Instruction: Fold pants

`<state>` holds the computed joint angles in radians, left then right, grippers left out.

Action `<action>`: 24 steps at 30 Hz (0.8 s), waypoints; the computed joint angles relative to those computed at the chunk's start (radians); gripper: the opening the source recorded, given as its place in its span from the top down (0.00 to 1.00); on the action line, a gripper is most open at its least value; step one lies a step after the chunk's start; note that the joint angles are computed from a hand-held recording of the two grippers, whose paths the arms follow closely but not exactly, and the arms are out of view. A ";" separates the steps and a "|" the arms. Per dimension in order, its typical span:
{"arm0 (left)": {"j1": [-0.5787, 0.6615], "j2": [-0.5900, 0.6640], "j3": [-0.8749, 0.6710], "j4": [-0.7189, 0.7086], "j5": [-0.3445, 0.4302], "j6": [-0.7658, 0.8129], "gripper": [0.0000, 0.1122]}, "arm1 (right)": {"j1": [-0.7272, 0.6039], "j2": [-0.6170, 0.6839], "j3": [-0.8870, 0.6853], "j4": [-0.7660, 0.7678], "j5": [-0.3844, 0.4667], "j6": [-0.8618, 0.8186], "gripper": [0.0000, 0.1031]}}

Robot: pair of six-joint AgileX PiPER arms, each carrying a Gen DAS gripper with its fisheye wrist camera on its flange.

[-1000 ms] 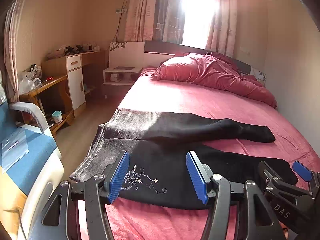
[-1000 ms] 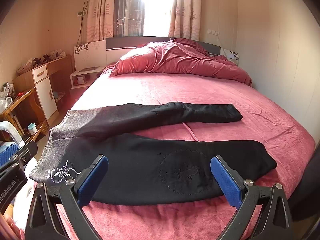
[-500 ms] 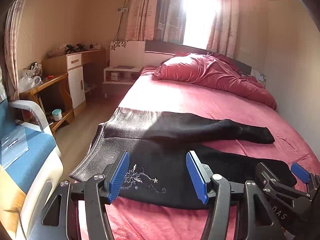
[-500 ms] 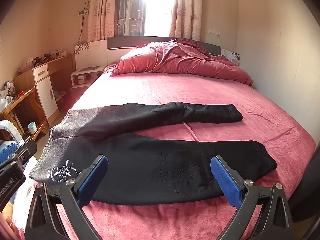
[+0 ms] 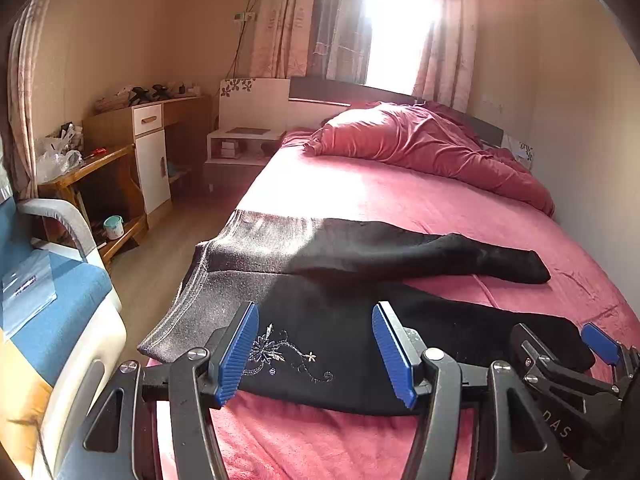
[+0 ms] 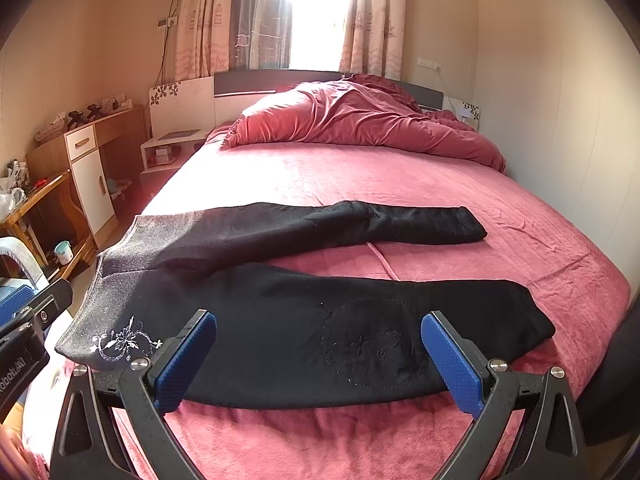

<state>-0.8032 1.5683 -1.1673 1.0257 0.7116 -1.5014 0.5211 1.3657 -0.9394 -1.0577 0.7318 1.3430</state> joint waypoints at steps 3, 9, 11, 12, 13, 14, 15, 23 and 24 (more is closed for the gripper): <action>0.000 0.006 -0.004 -0.009 -0.001 0.008 0.46 | 0.000 0.003 -0.001 0.003 -0.001 -0.002 0.00; 0.002 0.010 -0.001 -0.013 -0.005 0.011 0.46 | -0.006 0.008 0.006 0.004 -0.009 0.002 0.00; 0.007 0.013 -0.001 -0.022 -0.010 0.018 0.45 | -0.009 0.011 0.007 0.009 -0.013 -0.002 0.00; 0.010 0.014 0.000 -0.029 -0.014 0.024 0.45 | -0.014 0.012 0.010 0.014 -0.019 -0.003 0.00; 0.013 0.016 -0.001 -0.037 -0.016 0.031 0.45 | -0.017 0.014 0.010 0.017 -0.021 -0.004 0.00; 0.014 0.018 -0.001 -0.041 -0.018 0.033 0.45 | -0.019 0.018 0.010 0.020 -0.023 -0.007 0.00; 0.016 0.021 -0.003 -0.048 -0.019 0.038 0.45 | -0.020 0.020 0.010 0.021 -0.023 -0.008 0.00; 0.148 0.040 0.043 -0.286 -0.213 0.227 0.33 | -0.161 0.037 0.049 0.208 -0.193 -0.165 0.00; 0.183 0.039 0.062 -0.359 -0.269 0.276 0.33 | -0.201 0.035 0.062 0.287 -0.241 -0.238 0.00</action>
<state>-0.6198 1.6073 -1.1049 0.6671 0.4430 -1.2254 0.3196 1.4006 -0.8778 -0.7709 0.4909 1.1054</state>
